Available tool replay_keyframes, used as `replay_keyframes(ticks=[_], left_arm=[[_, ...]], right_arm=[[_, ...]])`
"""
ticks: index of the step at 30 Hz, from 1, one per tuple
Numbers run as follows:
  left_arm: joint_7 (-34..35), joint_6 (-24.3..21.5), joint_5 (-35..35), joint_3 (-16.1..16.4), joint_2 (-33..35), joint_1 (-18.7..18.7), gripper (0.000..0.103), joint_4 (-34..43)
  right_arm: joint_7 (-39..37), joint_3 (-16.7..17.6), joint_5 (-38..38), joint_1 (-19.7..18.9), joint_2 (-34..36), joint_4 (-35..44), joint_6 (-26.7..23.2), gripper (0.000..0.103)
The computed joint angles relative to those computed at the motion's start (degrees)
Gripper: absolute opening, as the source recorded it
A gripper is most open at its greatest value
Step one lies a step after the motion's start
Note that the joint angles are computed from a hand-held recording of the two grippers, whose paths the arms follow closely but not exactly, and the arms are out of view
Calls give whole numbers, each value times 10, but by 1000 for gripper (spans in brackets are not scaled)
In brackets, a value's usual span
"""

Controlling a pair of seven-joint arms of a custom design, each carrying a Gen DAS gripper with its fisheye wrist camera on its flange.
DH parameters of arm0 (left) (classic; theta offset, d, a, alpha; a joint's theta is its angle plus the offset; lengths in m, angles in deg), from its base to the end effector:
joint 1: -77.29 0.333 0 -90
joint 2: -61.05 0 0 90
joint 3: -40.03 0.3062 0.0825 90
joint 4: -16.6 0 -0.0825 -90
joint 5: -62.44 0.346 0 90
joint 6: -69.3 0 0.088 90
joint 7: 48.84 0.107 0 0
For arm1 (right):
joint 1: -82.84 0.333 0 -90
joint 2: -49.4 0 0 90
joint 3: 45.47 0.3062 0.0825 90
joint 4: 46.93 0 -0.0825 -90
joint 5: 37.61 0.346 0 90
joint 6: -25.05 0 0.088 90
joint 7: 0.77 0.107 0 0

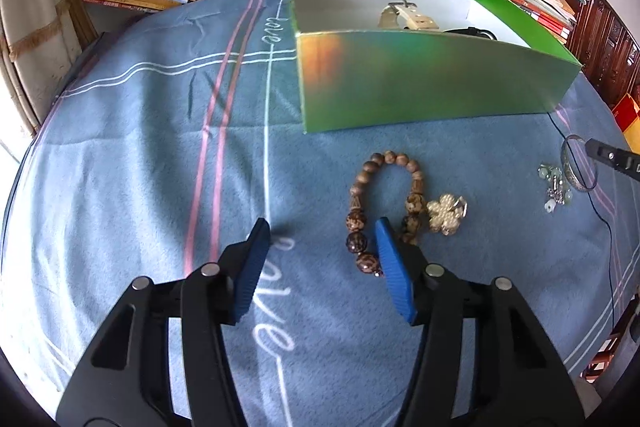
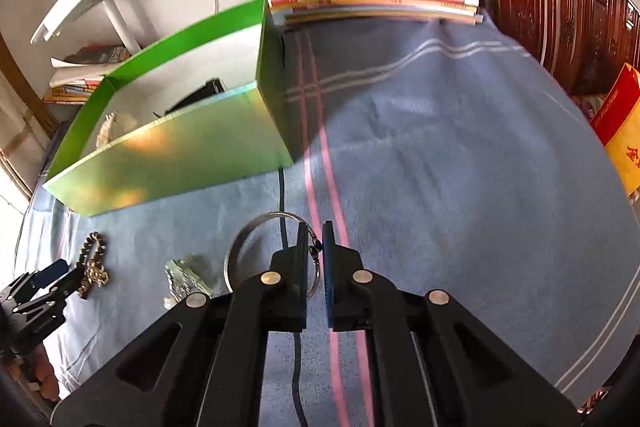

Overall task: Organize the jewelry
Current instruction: 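Move the right tool over the green jade pendant while the left tool approaches the brown bead bracelet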

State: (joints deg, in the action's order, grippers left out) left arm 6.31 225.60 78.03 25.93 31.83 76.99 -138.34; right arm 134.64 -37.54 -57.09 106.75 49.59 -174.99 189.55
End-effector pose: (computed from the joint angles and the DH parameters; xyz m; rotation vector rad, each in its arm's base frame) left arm 0.3680 -0.1075 0.4500 -1.9934 1.7426 -0.4978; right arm 0.4477 0.3000 0.4528 -1.8369 1.7272 -0.3379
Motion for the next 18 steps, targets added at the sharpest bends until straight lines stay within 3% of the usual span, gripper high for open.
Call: replay_keyframes(ticks=[10,12,14,16,18], left_arm=[[-9,-14,6,-1,-16,8,66,-9],[-17,-12,11,-7,-15,12,68,-9],[-22,-11,15,-9,-15,14,70,-10],[-26,-9,17,-9,-14,14,71,-10],[-28,-8,19,-8,-15,14,71,-11]], right_arm=[[15,-1,-19,2,-2,-5,-5,14],[-5,4,-3,5,-8,-9,4,15],[-38,9,26,10,-11,-12,15,29],[-92,17,66,21,-9,-12,32,35],[-144,24,101,32,-2,-4,37,35]])
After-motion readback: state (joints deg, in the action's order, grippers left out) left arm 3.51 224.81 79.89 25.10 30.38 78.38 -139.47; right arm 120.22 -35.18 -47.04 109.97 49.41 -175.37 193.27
